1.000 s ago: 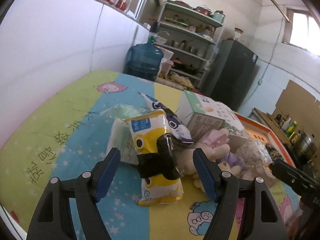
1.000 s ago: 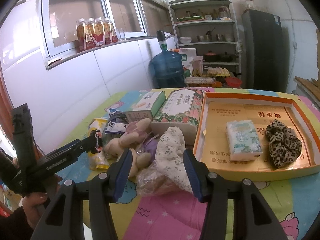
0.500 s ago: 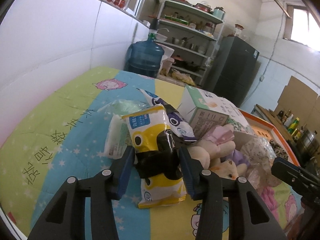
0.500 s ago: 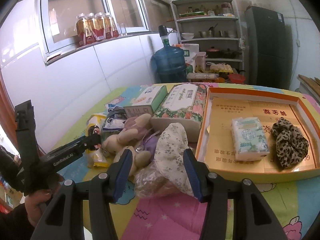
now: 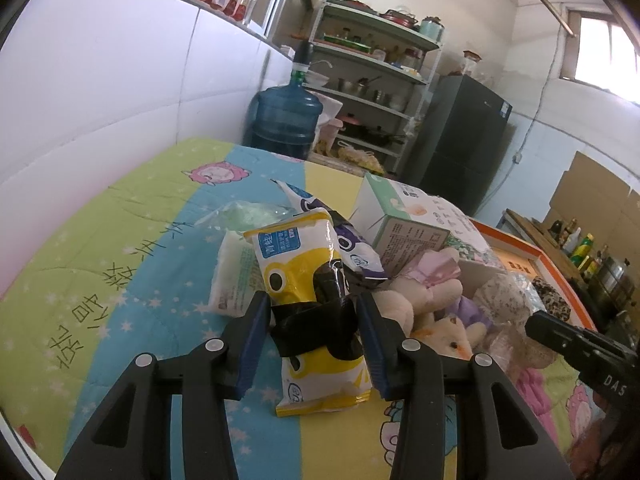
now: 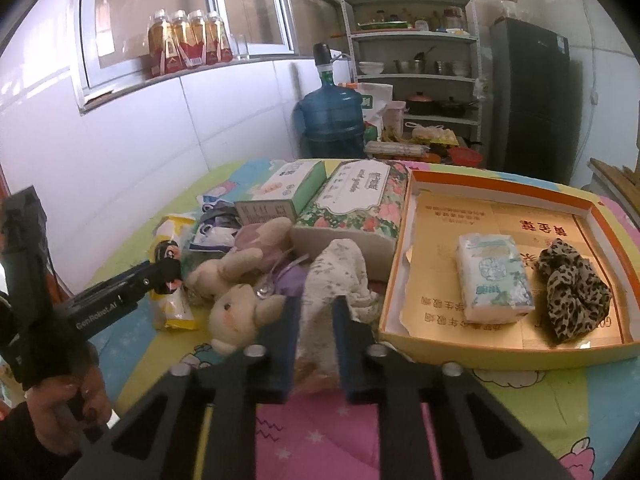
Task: Organize soft objects
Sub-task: 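Grasp the white floral cloth with the right gripper while the left holds the snack bag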
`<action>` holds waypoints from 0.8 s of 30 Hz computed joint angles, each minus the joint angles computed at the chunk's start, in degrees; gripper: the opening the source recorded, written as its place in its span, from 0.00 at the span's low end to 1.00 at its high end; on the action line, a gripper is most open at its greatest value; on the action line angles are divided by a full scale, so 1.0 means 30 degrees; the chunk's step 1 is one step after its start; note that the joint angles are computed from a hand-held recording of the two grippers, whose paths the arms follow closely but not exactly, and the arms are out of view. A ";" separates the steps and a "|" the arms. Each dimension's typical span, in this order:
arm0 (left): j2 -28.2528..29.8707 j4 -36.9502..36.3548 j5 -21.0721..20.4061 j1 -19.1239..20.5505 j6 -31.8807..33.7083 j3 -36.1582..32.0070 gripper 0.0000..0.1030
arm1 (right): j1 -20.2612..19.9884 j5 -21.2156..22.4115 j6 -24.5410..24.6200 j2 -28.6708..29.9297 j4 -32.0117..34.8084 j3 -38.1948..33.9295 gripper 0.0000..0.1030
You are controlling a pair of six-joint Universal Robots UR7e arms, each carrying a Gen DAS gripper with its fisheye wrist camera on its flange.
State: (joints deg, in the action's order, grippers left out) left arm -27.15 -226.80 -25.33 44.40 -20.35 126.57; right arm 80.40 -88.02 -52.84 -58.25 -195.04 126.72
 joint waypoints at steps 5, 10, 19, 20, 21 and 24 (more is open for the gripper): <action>0.0004 -0.0159 0.0341 -0.0403 -0.0006 0.0150 0.44 | -0.0251 0.0874 0.0259 -0.0386 0.0182 0.0124 0.07; 0.0068 -0.0369 0.0577 -0.0704 0.0389 0.0116 0.44 | -0.0380 0.1665 0.0254 -0.0806 0.0429 0.0318 0.05; 0.0007 -0.0226 0.0446 -0.0839 0.0033 0.0272 0.44 | 0.0234 -0.0115 -0.0762 -0.0133 -0.0369 0.0106 0.42; -0.0025 -0.0243 0.0439 -0.0858 -0.0004 0.0316 0.44 | 0.0355 -0.0322 -0.0824 0.0014 -0.0742 0.0057 0.50; -0.0033 -0.0263 0.0453 -0.0875 -0.0010 0.0340 0.44 | 0.0435 -0.0418 -0.0923 0.0117 -0.1000 0.0017 0.57; -0.0086 -0.0356 0.0450 -0.0906 -0.0042 0.0440 0.44 | 0.0793 -0.1044 -0.1224 0.0416 -0.0812 -0.0407 0.57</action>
